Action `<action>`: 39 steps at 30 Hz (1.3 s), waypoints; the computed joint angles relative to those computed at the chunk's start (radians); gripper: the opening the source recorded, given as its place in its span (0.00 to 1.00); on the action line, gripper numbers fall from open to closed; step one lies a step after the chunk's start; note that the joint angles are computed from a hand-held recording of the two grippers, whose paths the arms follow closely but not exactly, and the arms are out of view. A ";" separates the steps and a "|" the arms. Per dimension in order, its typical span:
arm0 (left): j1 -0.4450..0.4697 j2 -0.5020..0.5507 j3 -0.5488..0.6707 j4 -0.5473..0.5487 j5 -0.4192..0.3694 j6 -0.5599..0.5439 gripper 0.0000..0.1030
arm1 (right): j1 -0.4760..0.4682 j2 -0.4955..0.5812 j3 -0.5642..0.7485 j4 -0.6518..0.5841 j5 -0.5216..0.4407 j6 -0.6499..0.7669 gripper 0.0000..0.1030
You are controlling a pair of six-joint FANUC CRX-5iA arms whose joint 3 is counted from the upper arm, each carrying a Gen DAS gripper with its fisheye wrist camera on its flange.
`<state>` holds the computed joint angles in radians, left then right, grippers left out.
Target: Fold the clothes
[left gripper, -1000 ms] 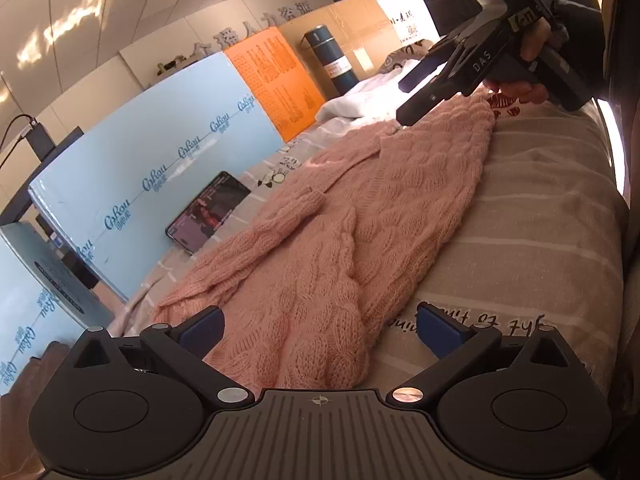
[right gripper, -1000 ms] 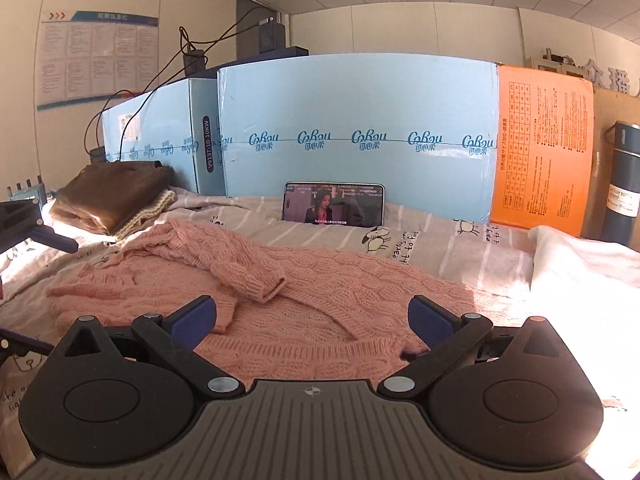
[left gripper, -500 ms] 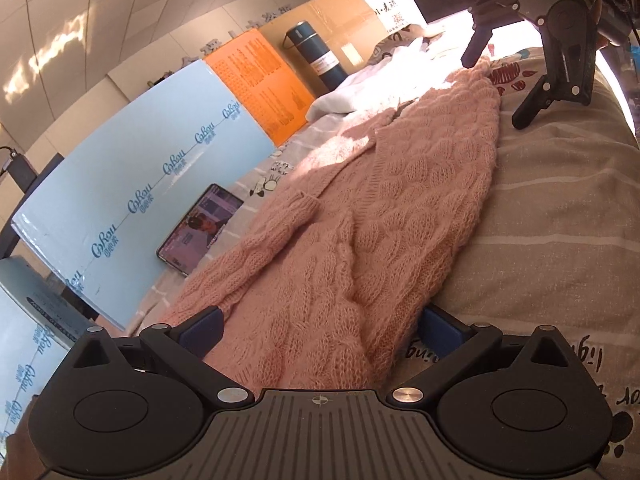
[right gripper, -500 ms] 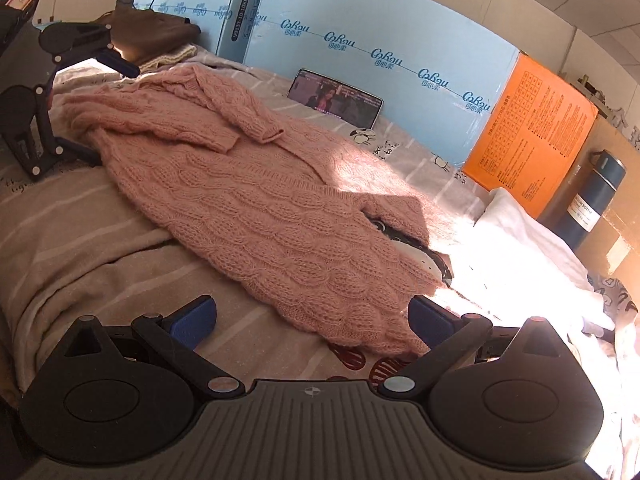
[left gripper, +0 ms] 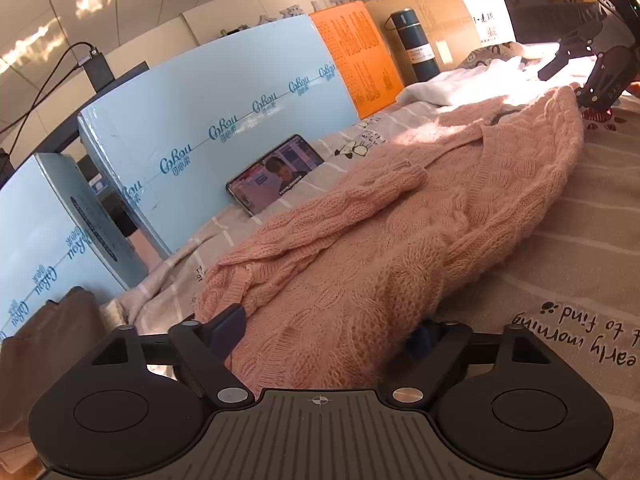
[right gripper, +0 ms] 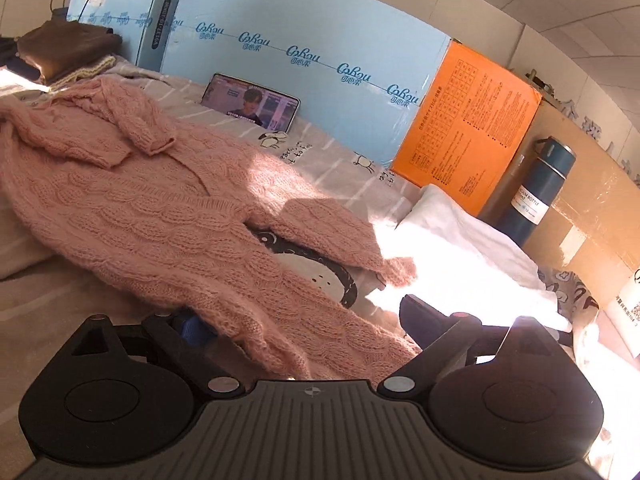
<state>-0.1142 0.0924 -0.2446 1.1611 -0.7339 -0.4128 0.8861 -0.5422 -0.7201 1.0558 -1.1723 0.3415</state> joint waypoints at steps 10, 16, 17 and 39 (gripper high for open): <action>-0.054 0.077 0.082 0.127 0.047 0.081 0.19 | -0.277 -0.015 -0.029 0.135 0.383 -0.106 0.12; -0.048 0.181 0.260 -0.041 0.034 0.325 0.24 | -0.420 0.078 0.052 0.058 0.543 0.031 0.12; -0.048 0.193 0.275 -0.050 0.035 0.344 0.25 | -0.433 0.093 0.066 0.034 0.553 0.054 0.12; -0.132 0.240 0.287 -0.096 0.328 0.526 0.86 | -0.456 -0.006 0.002 0.048 0.336 -0.059 0.74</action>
